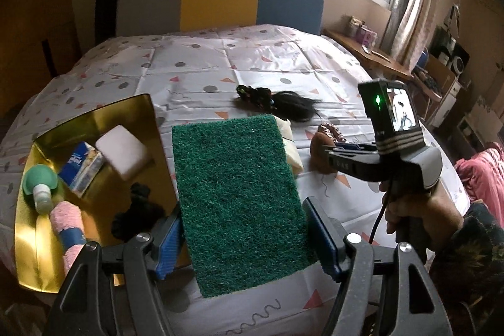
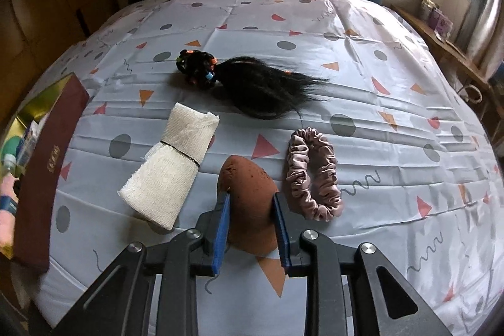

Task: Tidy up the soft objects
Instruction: 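Lift the green pad with left gripper while right grasps the brown egg sponge, then lower the green pad into the gold tray and open the left gripper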

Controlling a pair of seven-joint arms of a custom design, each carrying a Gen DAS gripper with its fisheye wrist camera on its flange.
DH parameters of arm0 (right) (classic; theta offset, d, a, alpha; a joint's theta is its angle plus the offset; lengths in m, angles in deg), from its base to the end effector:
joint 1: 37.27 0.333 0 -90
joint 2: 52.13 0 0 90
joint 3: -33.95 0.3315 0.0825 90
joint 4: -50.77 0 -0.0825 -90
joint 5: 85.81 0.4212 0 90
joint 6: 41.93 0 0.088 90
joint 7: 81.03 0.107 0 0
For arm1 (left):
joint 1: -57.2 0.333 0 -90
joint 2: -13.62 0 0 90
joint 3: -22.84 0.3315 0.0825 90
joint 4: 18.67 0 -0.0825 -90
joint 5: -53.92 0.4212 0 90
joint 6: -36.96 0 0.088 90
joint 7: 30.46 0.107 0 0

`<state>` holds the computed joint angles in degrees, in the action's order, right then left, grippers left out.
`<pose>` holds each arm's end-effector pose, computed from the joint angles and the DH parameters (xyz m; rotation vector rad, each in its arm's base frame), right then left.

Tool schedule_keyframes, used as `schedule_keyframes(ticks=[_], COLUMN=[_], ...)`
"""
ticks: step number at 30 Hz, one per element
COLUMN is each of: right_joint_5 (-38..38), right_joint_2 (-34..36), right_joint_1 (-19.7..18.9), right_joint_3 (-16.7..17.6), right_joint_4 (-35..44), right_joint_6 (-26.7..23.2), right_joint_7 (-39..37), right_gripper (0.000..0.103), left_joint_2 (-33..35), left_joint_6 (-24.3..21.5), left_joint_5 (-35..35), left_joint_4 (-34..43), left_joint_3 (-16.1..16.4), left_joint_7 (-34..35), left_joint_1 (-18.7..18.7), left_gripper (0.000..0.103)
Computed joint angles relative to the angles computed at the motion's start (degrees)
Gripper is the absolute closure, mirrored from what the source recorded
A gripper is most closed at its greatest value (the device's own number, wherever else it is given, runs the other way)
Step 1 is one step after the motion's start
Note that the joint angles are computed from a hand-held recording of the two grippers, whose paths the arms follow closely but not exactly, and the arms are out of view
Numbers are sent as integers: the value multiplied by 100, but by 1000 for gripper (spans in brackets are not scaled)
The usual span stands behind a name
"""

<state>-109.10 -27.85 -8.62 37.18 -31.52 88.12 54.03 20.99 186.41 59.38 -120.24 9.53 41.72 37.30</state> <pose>0.6568 0.3877 0.4993 -1.8888 1.9685 -0.5335 0.5766 -0.3700 0.5705 -1.5871 2.1976 -0.9256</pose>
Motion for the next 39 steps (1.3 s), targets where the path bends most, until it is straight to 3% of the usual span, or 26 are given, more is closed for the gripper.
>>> schedule_keyframes(ticks=[13, 21, 27, 39], right_joint_5=[-60, -101, -102, -121], right_joint_2=[-6, 17, 14, 33], right_joint_1=[18, 46, 51, 67], right_joint_3=[-5, -3, -6, -7], right_joint_4=[-27, 22, 22, 53], right_joint_6=[19, -33, -48, -90], right_joint_7=[-17, -77, -95, -125], right_gripper=[77, 77, 77, 77], left_joint_2=[-535, -1123, -1226, -925], left_joint_6=[256, 223, 50, -457], left_joint_5=[-363, 230, 180, 249], left_joint_4=[-537, -1201, -1419, -1361], left_joint_3=[99, 315, 391, 354], left_joint_7=[-124, -1338, -1758, -1474], left_joint_1=[378, 1098, 1524, 1530], left_gripper=[31, 31, 31, 31])
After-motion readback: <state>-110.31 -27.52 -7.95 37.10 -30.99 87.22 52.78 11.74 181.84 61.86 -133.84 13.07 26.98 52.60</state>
